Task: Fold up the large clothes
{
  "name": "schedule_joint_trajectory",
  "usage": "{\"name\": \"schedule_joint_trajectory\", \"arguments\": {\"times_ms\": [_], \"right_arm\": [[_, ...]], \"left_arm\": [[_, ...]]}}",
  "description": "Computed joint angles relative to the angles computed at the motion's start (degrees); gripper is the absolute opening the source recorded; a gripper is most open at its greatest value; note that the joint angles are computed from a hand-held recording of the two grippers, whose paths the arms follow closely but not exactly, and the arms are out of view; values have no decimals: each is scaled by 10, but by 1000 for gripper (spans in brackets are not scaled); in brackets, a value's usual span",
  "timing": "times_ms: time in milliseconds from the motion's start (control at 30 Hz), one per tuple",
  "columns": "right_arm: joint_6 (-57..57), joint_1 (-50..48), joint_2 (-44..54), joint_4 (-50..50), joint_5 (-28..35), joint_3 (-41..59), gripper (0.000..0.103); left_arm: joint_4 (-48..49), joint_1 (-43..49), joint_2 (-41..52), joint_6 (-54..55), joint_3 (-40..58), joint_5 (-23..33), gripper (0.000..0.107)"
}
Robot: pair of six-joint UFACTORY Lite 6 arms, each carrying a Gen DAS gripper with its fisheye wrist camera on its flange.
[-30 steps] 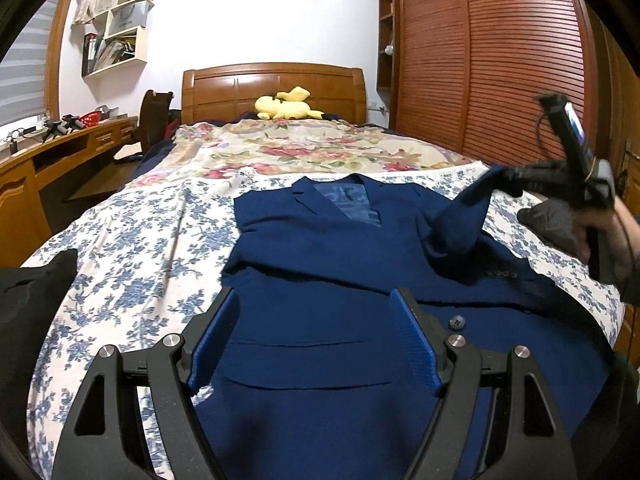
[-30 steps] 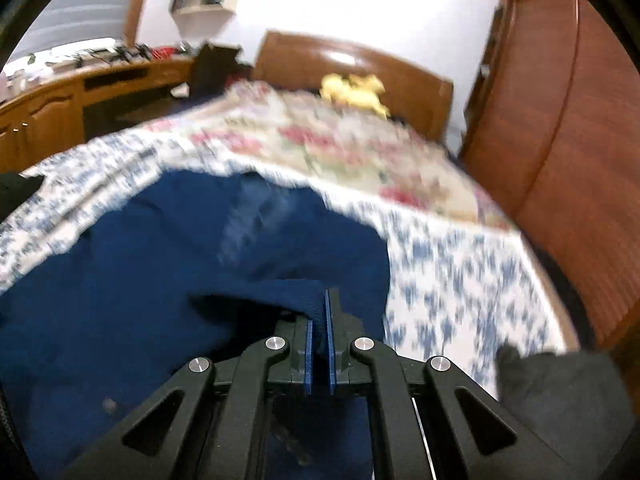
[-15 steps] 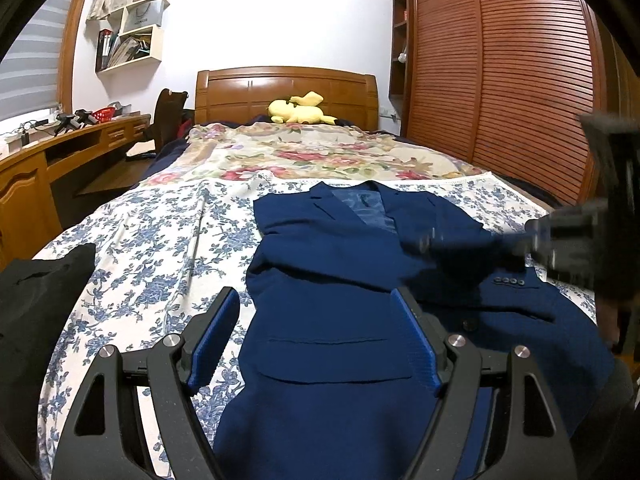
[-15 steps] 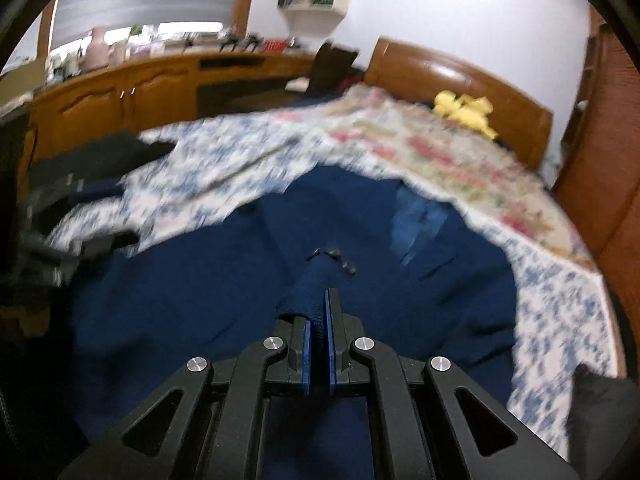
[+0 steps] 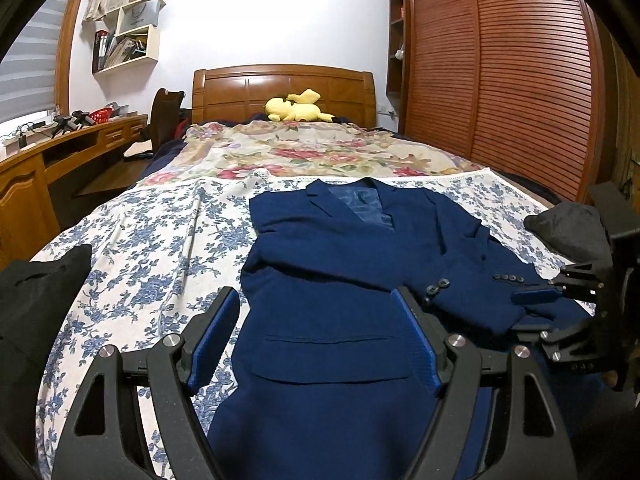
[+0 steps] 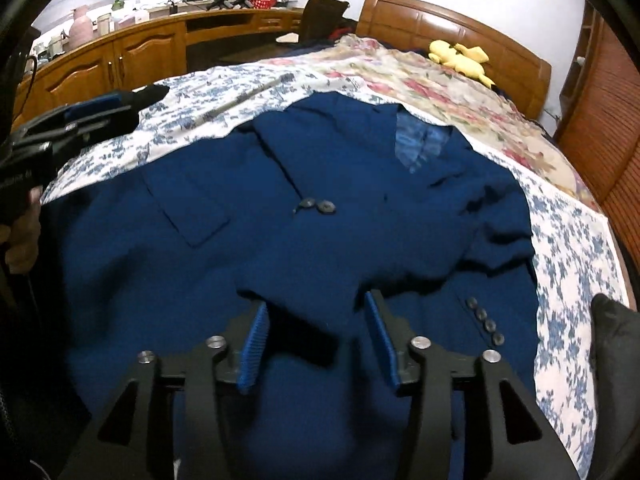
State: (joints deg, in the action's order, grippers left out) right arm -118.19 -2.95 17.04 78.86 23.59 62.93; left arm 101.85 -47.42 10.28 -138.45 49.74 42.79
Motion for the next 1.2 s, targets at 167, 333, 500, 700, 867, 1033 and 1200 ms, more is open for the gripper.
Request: {"name": "schedule_joint_trajectory", "arguments": {"times_ms": [167,333,500,700,867,1033,1200], "right_arm": [[44,-20,-18,-53,18,-7,51],[22,-58,-26,-39,50,-14,51],[-18,-89,3,8,55,3,51],[-41,-114,83,57,59,71,51],[-29,-127,151,69,57,139,51],[40,-132,226,18,69,229,51],[53,-153,275,7,116,270,51]], "left_arm": [[-7,-5,20,12,24,-3,78],[-9,-10,46,21,52,-12,78],[-17,-13,94,43,107,-29,78],[-37,-17,161,83,192,-55,78],[-68,-17,228,132,275,-80,77],[-125,-10,294,202,358,-110,58],[-174,-9,330,261,411,-113,52]]}}
